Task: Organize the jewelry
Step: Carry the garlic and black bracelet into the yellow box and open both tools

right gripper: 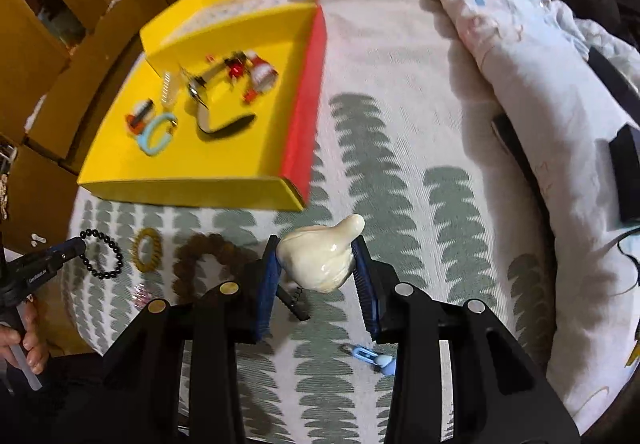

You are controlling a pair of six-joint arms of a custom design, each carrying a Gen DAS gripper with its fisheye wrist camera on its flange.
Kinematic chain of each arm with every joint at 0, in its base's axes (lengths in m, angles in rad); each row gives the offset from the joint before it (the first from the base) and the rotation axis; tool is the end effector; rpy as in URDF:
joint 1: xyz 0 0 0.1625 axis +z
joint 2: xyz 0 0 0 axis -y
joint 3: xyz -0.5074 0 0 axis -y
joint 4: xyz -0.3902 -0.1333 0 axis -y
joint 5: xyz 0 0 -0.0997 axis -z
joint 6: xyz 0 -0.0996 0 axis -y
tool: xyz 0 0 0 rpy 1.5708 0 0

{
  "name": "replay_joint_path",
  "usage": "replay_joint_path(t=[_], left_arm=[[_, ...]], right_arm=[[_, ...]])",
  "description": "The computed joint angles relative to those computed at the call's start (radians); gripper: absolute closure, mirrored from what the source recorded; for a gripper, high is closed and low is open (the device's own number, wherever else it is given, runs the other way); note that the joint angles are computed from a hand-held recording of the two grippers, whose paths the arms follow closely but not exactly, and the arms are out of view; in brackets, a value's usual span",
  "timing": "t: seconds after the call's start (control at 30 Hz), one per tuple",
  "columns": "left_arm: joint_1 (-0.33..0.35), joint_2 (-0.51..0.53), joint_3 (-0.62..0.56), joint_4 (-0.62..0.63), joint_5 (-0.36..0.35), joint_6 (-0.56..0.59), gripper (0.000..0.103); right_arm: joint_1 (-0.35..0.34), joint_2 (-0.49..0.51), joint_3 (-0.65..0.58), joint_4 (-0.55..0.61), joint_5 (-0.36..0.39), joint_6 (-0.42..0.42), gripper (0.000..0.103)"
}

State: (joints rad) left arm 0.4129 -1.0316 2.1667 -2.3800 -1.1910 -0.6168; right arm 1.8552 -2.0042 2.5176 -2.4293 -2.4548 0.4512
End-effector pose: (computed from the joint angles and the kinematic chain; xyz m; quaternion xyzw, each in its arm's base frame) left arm -0.3806 -0.3526 0.1246 0.2885 0.9256 -0.0438 0.2411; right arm 0.1219 -0.2165 0.4056 -0.1474 -0.8813 0.2963 0.3374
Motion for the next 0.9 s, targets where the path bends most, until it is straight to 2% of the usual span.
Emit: replay_joint_path(t=[0.2,0.43,0.63,0.9], left_arm=[[-0.028,-0.027,-0.009,-0.033,0.007,-0.004,0.093],[-0.013,0.002,-0.087,-0.084,0.026,0.031,0.093],[-0.014,0.059,-0.161,-0.1,0.086,0.05,0.093],[0.051,0.166,-0.214,-0.092,0.069,0.077,0.093]], right_arm=[[0.061,0.059,-0.024,-0.035,-0.007,0.008,0.067],[0.082,0.154,-0.069,-0.167,0.016,-0.074,0.067],[0.045,0.269,-0.123,-0.301,0.058,-0.188,0.067],[-0.081,0.382,-0.178,-0.372,0.086,-0.311,0.066]])
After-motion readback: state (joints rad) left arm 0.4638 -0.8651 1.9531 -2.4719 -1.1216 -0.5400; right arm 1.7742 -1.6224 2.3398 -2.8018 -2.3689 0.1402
